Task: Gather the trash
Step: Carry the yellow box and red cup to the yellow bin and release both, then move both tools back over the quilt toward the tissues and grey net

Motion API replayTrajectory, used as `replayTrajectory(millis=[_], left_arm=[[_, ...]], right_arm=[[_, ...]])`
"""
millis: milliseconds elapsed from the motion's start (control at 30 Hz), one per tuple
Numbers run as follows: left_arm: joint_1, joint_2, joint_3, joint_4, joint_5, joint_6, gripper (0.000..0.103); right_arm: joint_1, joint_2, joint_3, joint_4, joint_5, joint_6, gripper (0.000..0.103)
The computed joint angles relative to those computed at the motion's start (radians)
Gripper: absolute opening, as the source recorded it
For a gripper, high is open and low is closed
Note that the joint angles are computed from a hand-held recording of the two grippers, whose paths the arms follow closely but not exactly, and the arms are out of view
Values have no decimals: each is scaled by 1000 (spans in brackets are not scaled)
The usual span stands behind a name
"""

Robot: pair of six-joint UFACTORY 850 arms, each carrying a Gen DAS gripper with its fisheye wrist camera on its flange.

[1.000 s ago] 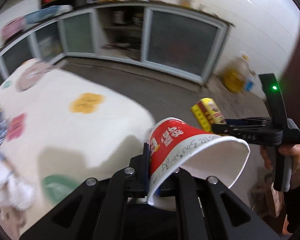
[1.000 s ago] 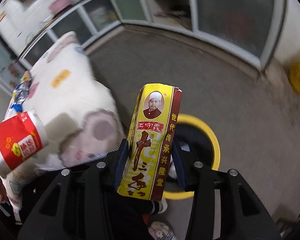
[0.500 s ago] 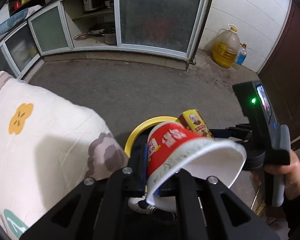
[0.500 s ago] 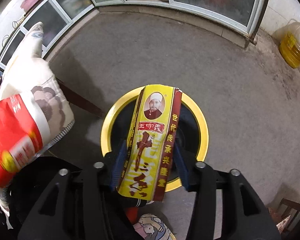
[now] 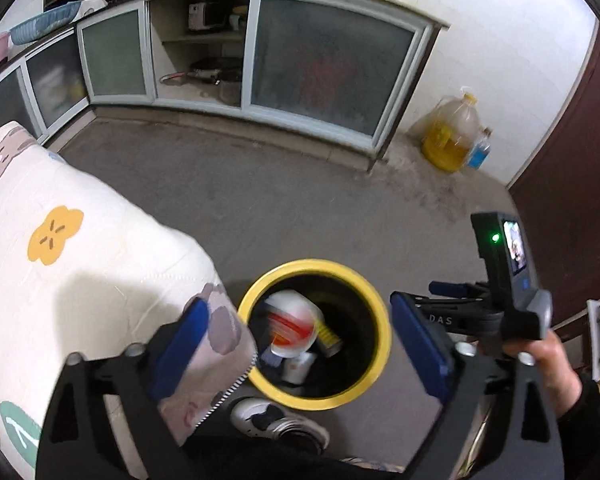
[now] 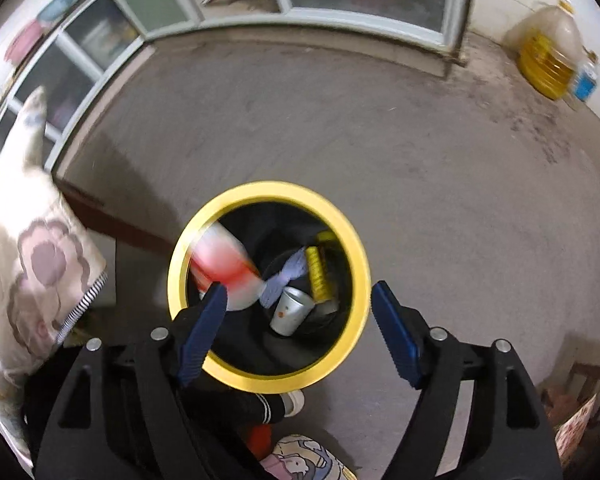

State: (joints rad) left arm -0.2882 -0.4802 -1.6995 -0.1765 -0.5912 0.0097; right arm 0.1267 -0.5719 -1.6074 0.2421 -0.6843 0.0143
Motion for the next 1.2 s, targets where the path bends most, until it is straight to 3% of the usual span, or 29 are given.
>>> replayTrajectory(millis=[133,233,433,500,567,633,733,867,1000,1100,1200], left_arm=[[5,57,53,-82,57,90,95],[21,117,111,-206,100,186,95],[112,344,360,-611,210,539,95],[154,413,430,-659,231,571,95],[189,487,497,-546,256,437,95],[239,578,588,-337,310,228,95],[323,676,682,-23,328,-86,95],[450,779,759,395,255,-505,95],[514,810,777,791,128,-877,95],[547,806,776,891,38,-964,95],[617,792,774,812,42,-904,95]], right_arm=[[-15,78,71,15,94,8,71],[-19,137,118,123,176,-90,73],[6,219,158,585,268,-600,81],[34,243,166,748,273,-808,83],[66,255,166,885,250,-988,84],[100,249,143,980,198,-1120,85],[174,229,97,988,149,-1200,85],[272,143,-39,893,56,-1143,84],[376,7,-241,768,-45,-1021,84],[429,-82,-374,701,-84,-948,84],[465,-173,-516,639,-133,-865,82]])
